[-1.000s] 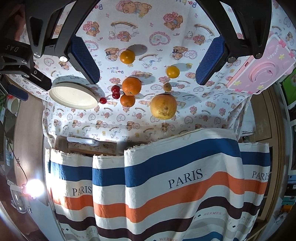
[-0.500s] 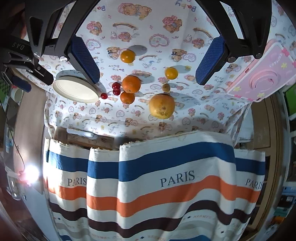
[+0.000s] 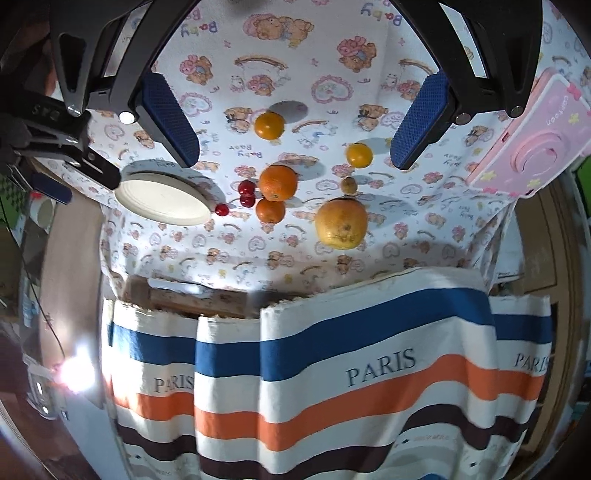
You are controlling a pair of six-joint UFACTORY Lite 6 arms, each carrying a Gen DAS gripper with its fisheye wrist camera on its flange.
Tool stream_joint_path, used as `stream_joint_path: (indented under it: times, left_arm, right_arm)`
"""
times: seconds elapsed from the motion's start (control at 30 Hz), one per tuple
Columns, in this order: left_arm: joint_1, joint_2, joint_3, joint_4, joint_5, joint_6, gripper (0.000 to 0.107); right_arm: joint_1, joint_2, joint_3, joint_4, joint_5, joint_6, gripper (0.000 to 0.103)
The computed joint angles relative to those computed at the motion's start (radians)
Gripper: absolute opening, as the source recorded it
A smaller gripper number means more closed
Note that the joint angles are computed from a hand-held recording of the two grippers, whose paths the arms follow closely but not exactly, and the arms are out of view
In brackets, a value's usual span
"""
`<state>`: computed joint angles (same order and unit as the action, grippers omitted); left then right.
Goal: Organize fruits
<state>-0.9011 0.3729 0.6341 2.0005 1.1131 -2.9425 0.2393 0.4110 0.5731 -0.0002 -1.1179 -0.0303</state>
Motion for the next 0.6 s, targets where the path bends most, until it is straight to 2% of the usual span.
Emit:
stream_joint_path:
  times: [0.13, 0.33, 0.5, 0.6]
  left_arm:
    - [-0.022, 0.002, 0.015, -0.049, 0.020, 0.071, 0.103]
    - [-0.034, -0.094, -0.042, -0.065, 0.018, 0.099, 0.103]
    - [-0.015, -0.218, -0.096, -0.072, -0.031, 0.162, 0.103]
    - [0.029, -0.293, -0.119, -0.065, -0.096, 0.198, 0.103]
  right_arm:
    - [-0.009, -0.005, -0.015, -0.011, -0.015, 0.010, 0.102]
    - [-0.003, -0.020, -0.045, -0.018, -0.055, -0.004, 0.102]
    - [0.093, -0.107, -0.053, 0.183, 0.066, -0.130, 0.102]
    - [0.157, -0.179, -0.063, 0.299, 0.102, -0.208, 0.102]
